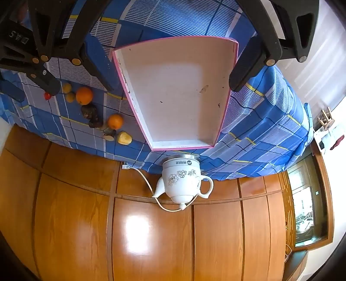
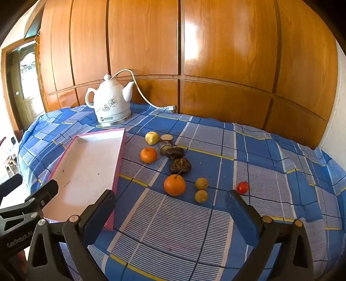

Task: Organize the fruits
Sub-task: 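Move the left tool toward the orange mandarin beside the tray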

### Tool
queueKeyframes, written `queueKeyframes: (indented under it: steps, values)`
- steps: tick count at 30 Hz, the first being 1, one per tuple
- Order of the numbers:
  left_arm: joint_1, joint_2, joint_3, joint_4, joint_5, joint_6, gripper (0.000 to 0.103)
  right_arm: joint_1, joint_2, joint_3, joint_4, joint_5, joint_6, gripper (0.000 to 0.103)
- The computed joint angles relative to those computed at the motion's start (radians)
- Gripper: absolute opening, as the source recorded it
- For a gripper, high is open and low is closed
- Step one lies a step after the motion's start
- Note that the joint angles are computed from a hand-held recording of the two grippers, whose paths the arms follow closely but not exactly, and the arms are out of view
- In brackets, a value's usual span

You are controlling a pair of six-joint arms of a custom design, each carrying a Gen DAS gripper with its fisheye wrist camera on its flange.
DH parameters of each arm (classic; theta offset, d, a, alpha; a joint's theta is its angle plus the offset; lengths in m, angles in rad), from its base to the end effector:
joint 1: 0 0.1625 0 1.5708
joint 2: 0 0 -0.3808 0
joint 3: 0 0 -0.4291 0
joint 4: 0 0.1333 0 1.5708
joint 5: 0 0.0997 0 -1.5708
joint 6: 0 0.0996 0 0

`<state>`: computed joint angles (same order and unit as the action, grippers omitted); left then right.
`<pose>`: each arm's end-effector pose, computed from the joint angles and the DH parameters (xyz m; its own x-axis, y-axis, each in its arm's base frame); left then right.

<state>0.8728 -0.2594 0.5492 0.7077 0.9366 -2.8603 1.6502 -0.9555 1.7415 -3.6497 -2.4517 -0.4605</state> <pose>-0.3276 -0.6898 0.0161 -0.6415 0.4395 -0.6288 0.7474 0.5430 -0.3829 0.1048 -0.6049 0.2483 -0.6114 0.4956 0.6169 -0.3276 0.5511 -0.7674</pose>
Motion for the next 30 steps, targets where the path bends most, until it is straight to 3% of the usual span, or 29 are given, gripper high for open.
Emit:
queueKeyframes:
  steps: [21, 30]
  values:
    - [-0.005, 0.001, -0.002, 0.009, 0.006, 0.007, 0.103, -0.015, -0.032, 0.016, -0.002, 0.007, 0.007, 0.103]
    - [-0.007, 0.015, -0.020, 0.028, 0.012, 0.015, 0.103, -0.019, -0.049, 0.016, -0.004, -0.001, -0.032, 0.103]
